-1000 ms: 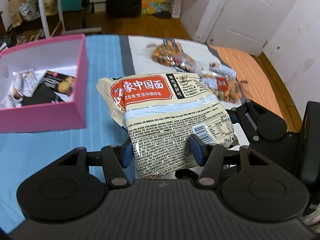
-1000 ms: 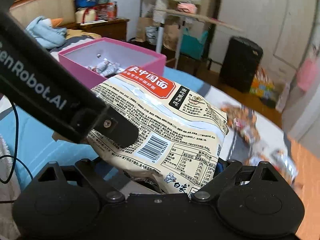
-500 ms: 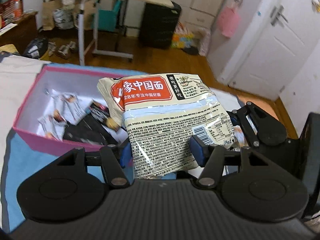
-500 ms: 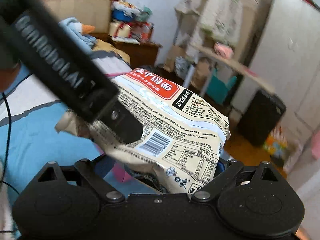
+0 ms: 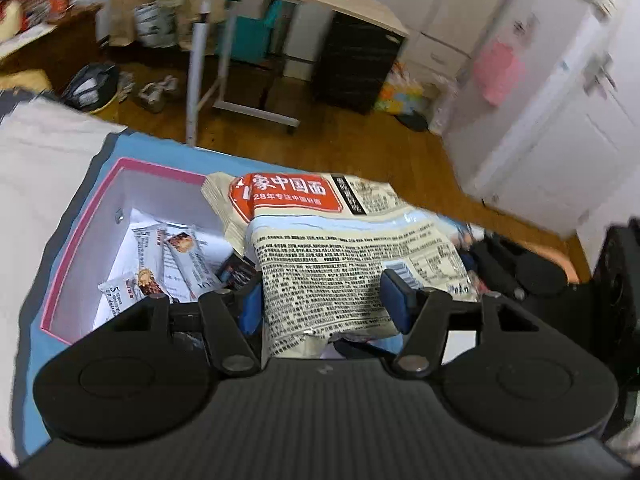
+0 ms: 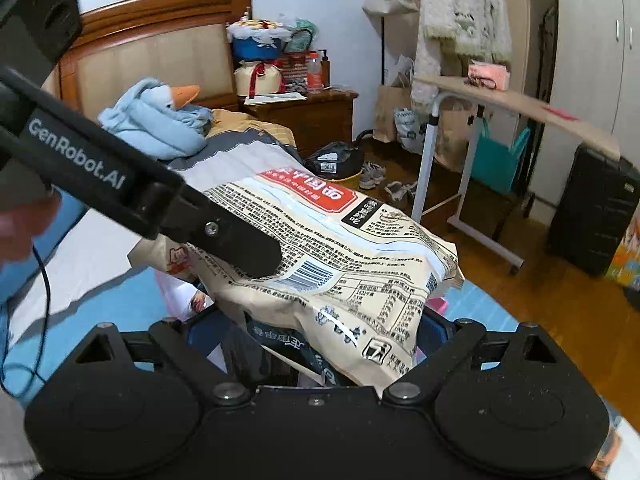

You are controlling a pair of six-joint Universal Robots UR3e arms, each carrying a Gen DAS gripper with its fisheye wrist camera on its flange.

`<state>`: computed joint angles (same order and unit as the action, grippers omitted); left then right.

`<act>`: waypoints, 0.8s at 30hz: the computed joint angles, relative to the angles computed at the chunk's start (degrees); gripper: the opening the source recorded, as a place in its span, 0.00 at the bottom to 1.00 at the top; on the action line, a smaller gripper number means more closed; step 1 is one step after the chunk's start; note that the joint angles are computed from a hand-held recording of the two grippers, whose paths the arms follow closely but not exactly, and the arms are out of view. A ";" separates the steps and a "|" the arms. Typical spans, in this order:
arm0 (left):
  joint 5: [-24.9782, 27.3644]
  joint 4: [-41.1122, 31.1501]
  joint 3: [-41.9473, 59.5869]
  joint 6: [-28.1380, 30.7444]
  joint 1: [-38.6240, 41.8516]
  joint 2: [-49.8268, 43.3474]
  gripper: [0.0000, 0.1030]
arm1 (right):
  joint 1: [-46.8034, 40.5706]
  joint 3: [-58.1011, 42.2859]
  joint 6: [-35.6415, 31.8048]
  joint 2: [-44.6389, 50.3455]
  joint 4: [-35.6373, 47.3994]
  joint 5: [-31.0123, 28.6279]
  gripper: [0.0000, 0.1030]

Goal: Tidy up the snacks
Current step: 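Carry the noodle pack into the pink box and open both tools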

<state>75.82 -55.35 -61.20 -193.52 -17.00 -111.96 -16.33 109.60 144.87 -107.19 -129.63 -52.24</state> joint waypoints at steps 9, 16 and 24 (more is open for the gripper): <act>-2.57 8.69 -12.23 0.65 4.48 0.53 0.57 | 9.37 2.41 5.68 9.30 -13.65 -8.25 0.91; -1.62 7.55 -13.40 1.69 4.66 0.37 0.57 | 12.59 0.41 7.01 13.23 -14.48 -11.33 0.91; 12.68 7.50 -8.52 3.68 -2.44 -3.89 0.63 | 19.59 -2.33 6.10 18.37 -19.60 -24.69 0.92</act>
